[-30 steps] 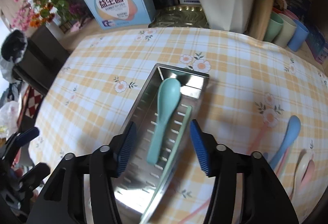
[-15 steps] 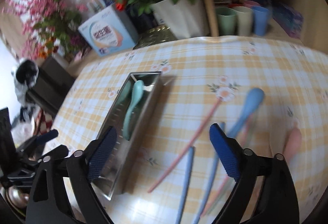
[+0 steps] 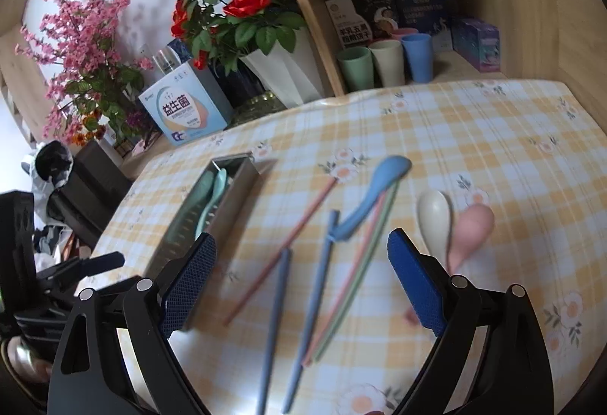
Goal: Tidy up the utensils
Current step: 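Reach the left gripper to the blue chopstick and close on it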
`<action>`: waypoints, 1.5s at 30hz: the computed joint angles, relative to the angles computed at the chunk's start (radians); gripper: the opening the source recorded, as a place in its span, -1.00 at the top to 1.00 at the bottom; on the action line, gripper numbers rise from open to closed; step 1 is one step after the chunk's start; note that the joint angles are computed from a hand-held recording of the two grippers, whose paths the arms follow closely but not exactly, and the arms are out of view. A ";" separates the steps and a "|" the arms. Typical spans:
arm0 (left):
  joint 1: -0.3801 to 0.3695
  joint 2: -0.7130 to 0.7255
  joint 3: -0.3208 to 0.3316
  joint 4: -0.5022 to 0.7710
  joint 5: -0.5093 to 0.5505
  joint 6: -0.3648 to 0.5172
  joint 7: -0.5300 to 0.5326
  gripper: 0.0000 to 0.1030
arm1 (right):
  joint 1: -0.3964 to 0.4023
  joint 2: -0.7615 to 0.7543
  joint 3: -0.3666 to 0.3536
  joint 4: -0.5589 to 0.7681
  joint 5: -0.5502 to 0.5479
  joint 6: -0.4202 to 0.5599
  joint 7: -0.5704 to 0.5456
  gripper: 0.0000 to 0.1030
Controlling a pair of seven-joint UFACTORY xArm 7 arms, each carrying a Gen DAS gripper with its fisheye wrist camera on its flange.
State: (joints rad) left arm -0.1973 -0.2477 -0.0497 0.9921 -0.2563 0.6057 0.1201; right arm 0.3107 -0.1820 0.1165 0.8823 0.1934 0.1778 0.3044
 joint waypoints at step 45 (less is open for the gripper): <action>-0.100 0.218 -0.101 0.062 0.328 0.022 -0.282 0.70 | -0.138 -0.100 0.007 -0.202 -0.194 -0.007 0.196 -0.72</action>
